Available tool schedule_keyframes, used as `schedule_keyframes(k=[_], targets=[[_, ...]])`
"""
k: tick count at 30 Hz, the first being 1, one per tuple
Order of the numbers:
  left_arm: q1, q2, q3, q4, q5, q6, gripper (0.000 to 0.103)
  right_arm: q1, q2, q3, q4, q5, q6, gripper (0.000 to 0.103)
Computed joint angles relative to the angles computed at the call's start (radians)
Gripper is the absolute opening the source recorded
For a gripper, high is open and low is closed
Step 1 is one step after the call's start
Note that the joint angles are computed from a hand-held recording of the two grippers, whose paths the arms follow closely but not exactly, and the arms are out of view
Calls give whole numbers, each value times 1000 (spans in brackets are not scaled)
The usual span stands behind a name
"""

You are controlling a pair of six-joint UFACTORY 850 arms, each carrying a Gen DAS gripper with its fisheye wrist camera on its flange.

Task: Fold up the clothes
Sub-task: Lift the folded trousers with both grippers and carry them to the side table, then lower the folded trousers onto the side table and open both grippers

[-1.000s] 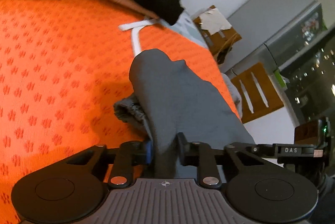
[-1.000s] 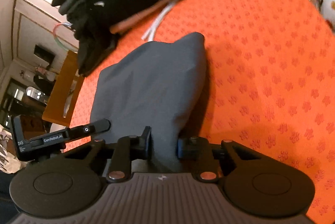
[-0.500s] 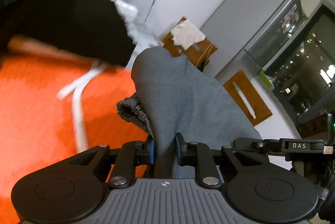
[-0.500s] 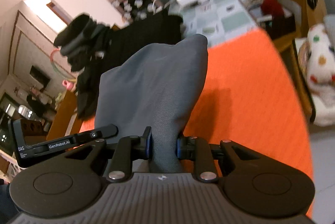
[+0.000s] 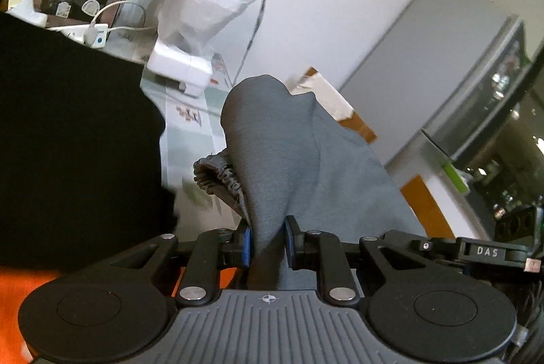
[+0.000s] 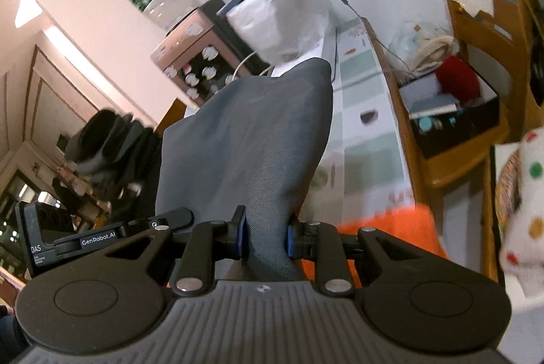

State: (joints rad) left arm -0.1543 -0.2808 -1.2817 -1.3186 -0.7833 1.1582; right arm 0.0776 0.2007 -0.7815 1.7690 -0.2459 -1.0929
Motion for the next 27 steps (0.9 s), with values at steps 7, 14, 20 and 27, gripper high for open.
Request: schedule_keyframes(k=[7, 14, 20, 27], targets=[[-56, -276, -309, 68, 67, -142, 22, -144, -298, -185, 121, -164, -191, 25], [-78, -507, -585, 168, 79, -274, 22, -207, -565, -372, 150, -248, -236, 26], [-85, -582, -662, 224, 98, -357, 27, -209, -675, -439, 181, -227, -295, 37], [-85, -505, -555, 105, 182, -224, 50, -183, -622, -408, 154, -89, -391, 51]])
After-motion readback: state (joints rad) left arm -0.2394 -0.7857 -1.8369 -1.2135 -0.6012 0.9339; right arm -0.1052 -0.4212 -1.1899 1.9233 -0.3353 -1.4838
